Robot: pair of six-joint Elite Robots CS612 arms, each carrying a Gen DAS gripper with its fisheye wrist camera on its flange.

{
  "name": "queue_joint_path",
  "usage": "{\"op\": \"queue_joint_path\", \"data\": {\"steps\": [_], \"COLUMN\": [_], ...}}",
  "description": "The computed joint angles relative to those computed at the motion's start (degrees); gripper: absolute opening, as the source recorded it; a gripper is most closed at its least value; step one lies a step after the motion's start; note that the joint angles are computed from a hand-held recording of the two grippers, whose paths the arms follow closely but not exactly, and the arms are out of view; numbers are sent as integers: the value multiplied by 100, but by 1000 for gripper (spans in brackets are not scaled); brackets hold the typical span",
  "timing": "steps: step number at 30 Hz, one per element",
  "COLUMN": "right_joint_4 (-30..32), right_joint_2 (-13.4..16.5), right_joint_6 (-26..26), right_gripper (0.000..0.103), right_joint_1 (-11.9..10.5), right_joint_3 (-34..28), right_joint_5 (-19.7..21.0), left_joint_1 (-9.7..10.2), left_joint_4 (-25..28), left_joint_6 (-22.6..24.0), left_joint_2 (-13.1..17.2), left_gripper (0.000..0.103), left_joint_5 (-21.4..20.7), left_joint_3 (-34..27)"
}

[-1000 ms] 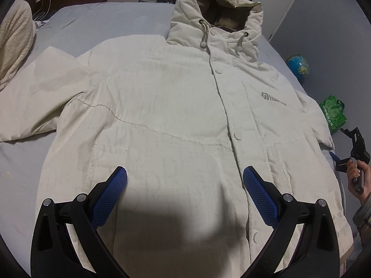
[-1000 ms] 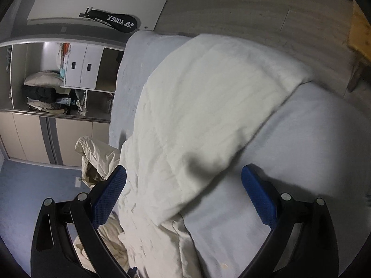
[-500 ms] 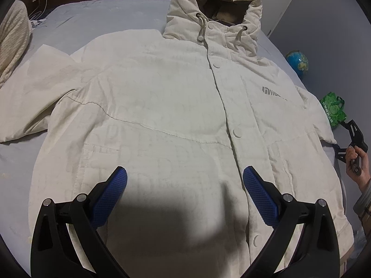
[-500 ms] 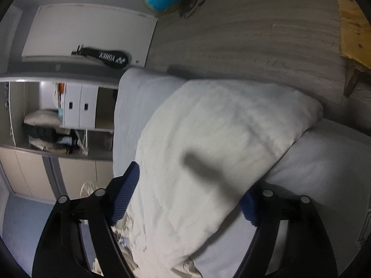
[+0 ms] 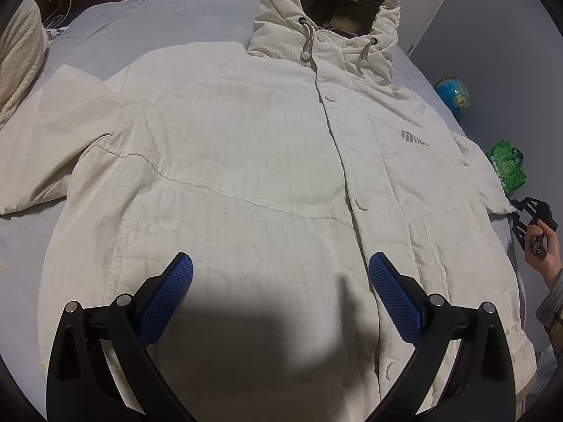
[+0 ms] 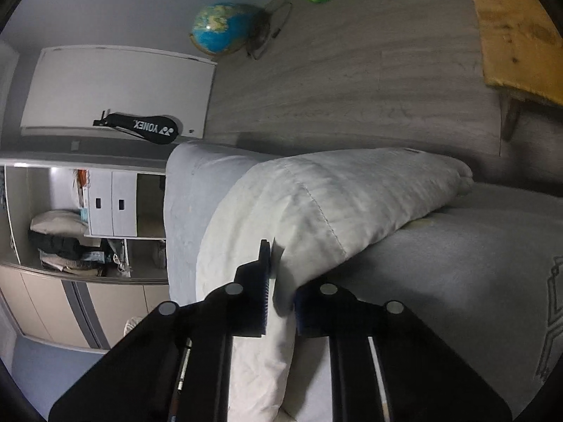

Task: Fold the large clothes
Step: 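Fold the held sleeve across the coat front and open the right gripper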

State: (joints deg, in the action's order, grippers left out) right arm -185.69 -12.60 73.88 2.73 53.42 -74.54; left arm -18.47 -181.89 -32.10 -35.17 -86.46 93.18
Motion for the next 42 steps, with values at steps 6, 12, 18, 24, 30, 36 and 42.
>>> {"op": "queue_joint_path", "data": {"steps": [6,12,18,24,30,36,42], "right_joint_4": [-364,-682,-439,56,690,1601,2900], "right_joint_2": [-144,-260,-304,-342,-215,-64,50], "right_joint_6": [-494,-801,-1580,-2453,-3032,-3725,-4911], "right_gripper": [6,6,6,5,5,5,6], "right_joint_1": [49,144,374,647,947,1267,1552], "right_joint_3": [19,-78,-463,-676,-1057,-1344,-1596], "right_joint_5": [-13,180,704,1075,1235,1400,941], "left_joint_1": [21,-3,7,49,100,133,142], "left_joint_4": [-139,-257,-438,-581,-787,-847,-749], "left_joint_6": [-28,-40,-109,-236,-421,-573,-623], "left_joint_2": [7,-25,-44,-57,-76,-79,-79], "left_gripper": [97,97,97,97,97,97,97], "left_joint_5": [-70,67,112,62,-20,-84,-79], "left_joint_3": [17,73,123,163,238,259,246]}}
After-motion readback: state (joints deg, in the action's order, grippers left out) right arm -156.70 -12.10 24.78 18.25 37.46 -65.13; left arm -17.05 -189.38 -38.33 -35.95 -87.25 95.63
